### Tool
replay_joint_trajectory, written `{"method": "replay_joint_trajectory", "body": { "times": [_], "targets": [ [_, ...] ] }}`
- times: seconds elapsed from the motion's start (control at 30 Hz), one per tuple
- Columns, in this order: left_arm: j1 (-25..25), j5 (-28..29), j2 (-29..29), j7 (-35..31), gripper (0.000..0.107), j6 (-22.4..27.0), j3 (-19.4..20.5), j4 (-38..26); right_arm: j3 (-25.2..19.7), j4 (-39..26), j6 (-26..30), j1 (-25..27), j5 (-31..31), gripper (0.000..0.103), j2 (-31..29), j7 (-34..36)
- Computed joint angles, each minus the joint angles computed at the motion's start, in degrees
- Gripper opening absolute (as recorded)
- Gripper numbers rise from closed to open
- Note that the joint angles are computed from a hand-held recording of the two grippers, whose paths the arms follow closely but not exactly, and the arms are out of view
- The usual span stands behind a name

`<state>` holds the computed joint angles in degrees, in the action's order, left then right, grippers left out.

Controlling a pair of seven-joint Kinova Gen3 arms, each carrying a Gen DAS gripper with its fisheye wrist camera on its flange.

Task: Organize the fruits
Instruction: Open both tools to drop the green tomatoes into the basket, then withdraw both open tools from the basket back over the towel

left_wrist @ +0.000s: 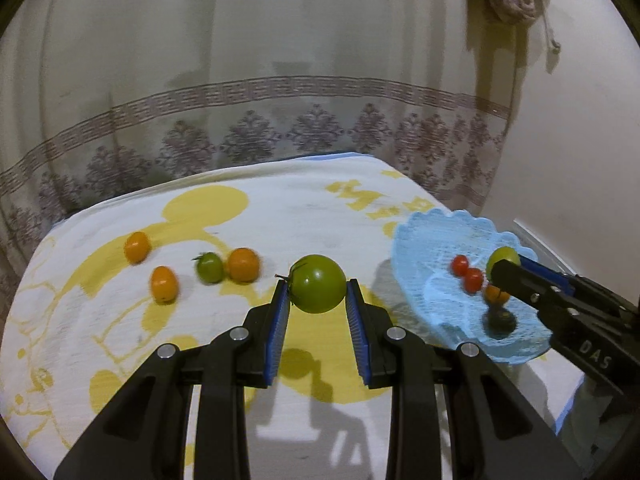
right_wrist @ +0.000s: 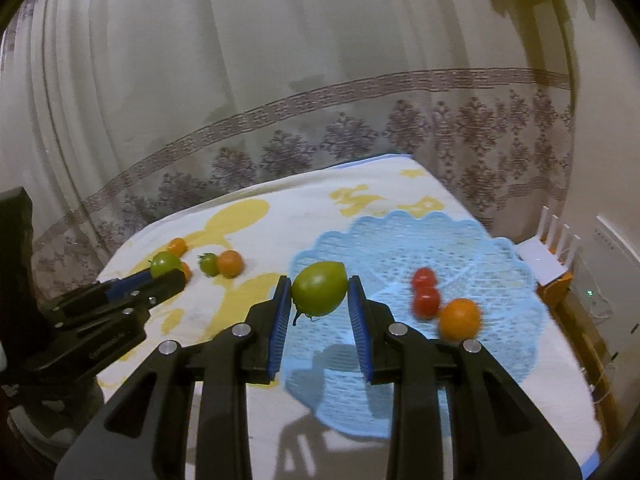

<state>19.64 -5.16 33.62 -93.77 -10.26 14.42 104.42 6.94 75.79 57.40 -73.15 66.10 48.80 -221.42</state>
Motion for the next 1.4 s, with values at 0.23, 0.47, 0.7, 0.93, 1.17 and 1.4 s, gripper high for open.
{"method": "replay_joint_trajectory", "body": {
  "times": [0.23,0.47,0.7,0.93,1.17,1.4],
  "targets": [
    [3.0,-0.7,1.6,-1.3,0.029,2.4,1.1,-2.6,-0.7,5.7,0.8,-0.1,0.1,0.03,-1.9,-5.5],
    [4.7,-0.7,2.9,-2.9,0.029,4.3,2.1,-4.8,-2.1,9.5,1.2,0.8,2.1,0.03,-3.2,-10.8],
    [3.9,-1.5,3.9,-4.6,0.05,4.9,5.0,-5.4,-3.5,10.9,2.2,1.6,3.3,0.033,-3.7,-13.9],
    [5.7,0.1,3.4,-4.2,0.069,1.9,1.5,-4.0,-4.0,12.6,5.5,1.0,4.7,0.061,-4.0,-20.5],
    [5.9,1.2,3.1,-3.3,0.089,1.8,-0.1,-3.7,-4.9,10.8,9.3,0.6,4.7,0.075,-2.9,-20.1],
    [7.0,2.7,2.6,-2.9,0.09,1.9,-2.7,-3.4,-5.0,9.2,9.9,0.6,4.4,0.083,-2.1,-18.3]
  ]
}}
